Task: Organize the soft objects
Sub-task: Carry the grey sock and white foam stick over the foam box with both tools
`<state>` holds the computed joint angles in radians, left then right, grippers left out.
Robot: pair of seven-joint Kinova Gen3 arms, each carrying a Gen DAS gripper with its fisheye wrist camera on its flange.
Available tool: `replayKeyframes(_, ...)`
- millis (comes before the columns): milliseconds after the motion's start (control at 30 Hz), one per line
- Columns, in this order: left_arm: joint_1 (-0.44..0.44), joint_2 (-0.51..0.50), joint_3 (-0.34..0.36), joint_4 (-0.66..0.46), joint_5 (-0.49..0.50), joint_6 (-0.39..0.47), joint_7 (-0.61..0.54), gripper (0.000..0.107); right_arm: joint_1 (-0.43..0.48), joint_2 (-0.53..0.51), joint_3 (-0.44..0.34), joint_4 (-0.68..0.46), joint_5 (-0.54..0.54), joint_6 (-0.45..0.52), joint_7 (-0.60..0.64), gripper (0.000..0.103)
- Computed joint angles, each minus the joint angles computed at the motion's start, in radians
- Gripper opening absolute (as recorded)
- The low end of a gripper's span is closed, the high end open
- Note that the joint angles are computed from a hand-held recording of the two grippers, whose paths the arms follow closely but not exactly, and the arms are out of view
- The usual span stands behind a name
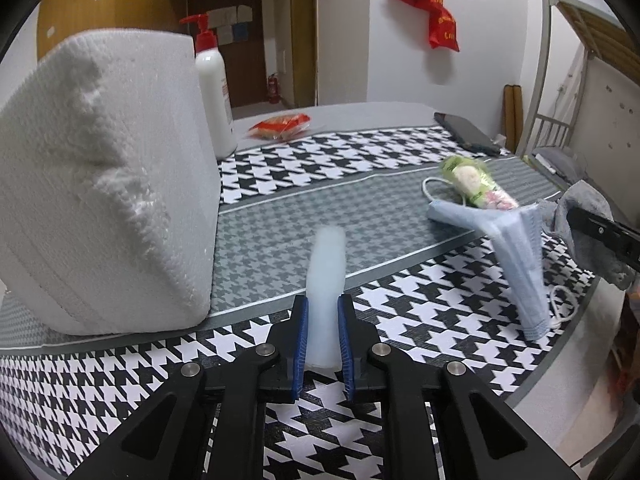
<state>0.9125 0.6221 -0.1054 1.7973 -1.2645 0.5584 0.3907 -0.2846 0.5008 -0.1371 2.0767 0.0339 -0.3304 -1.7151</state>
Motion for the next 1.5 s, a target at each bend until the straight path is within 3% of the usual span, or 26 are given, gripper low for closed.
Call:
replayKeyframes(233,0.013,-0.024,0.004,0.027,-0.053,0.009,0.059,0.016,-0.011,-0.033,0.006,0.039,-0.011,-0.036,0.001,0.026)
replayKeyframes(433,0.002,-0.053,0.034,0.071,-0.166,0.017,0.178,0.016,-0.034,-0.050,0.021,0.056,-0.025,-0.048,0.018,0.026)
replayKeyframes(1100,-0.059,-0.149,0.235,0.182,-0.331,0.268,0.338,0.016,-0.104,-0.116,0.009,0.085,-0.056,-0.096,0.073,0.026)
replayKeyframes(1500,-0.074,-0.234,0.328,0.309,-0.396,0.428,0.444,0.016,-0.211,-0.146,0.011,0.097,-0.144,-0.156,0.144,0.026)
